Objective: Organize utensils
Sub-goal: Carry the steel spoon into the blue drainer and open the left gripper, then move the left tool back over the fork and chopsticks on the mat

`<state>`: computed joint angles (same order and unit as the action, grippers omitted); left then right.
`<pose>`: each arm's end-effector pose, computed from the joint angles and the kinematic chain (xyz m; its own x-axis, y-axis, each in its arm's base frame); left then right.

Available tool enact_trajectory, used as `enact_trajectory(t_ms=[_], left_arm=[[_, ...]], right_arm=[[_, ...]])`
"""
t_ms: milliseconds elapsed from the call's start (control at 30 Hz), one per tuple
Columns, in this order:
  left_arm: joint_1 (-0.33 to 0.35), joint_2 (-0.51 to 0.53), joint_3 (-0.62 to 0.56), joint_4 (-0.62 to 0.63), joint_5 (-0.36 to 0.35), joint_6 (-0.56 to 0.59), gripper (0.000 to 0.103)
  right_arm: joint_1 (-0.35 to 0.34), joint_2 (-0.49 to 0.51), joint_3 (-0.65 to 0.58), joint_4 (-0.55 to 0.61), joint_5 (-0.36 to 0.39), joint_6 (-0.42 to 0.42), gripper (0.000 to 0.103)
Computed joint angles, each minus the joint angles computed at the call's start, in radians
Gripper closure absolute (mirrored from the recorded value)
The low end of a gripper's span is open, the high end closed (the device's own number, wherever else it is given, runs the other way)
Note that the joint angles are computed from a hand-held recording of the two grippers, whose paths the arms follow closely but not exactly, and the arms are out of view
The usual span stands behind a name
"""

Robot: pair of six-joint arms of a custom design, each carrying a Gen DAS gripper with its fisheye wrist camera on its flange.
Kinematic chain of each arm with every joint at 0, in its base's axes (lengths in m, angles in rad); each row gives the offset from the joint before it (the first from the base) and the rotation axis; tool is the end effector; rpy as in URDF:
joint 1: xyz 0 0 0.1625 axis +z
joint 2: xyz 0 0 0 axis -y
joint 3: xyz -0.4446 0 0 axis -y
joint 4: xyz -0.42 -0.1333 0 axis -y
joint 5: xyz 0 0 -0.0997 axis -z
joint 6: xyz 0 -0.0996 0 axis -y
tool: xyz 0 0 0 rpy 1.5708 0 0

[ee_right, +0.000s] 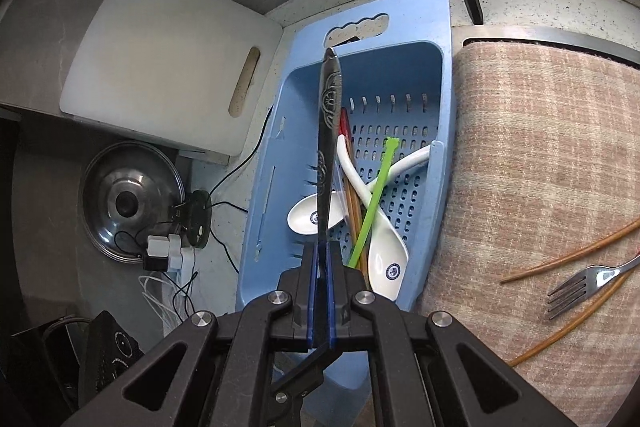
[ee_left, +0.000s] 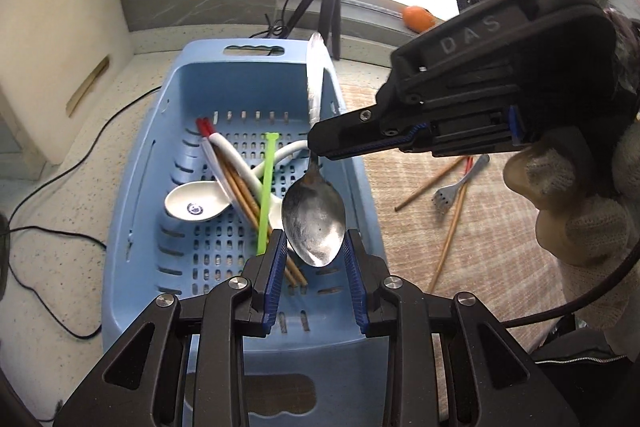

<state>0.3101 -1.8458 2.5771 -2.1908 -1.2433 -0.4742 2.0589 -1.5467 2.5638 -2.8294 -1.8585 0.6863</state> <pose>-0.2167 -0.2430 0.2051 -0.6589 0.6734 -0.3351 0.7256 0.6865 -0.0472 0.2575 -0.2609 0.1808 -0.9683 0.2419 0.0616 0.2046 0.9104 -0.3596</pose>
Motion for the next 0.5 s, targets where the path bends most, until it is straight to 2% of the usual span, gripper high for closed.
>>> enact_trajectory(t_ms=[67,267,433,500], left_arm=[[0.005,0.003,-0.001,0.008,0.014,0.000,0.080],[0.018,-0.003,-0.007,0.020,0.022,-0.007,0.081],[0.013,-0.005,-0.016,0.035,0.022,-0.016,0.080],[0.015,0.002,-0.019,0.038,0.013,-0.025,0.080]], right_arm=[[0.004,0.016,-0.007,-0.005,0.005,-0.017,0.096],[0.033,0.048,-0.040,0.011,-0.016,-0.050,0.093],[0.045,0.021,-0.037,0.026,-0.018,-0.071,0.081],[0.044,-0.001,-0.027,0.030,-0.019,-0.074,0.081]])
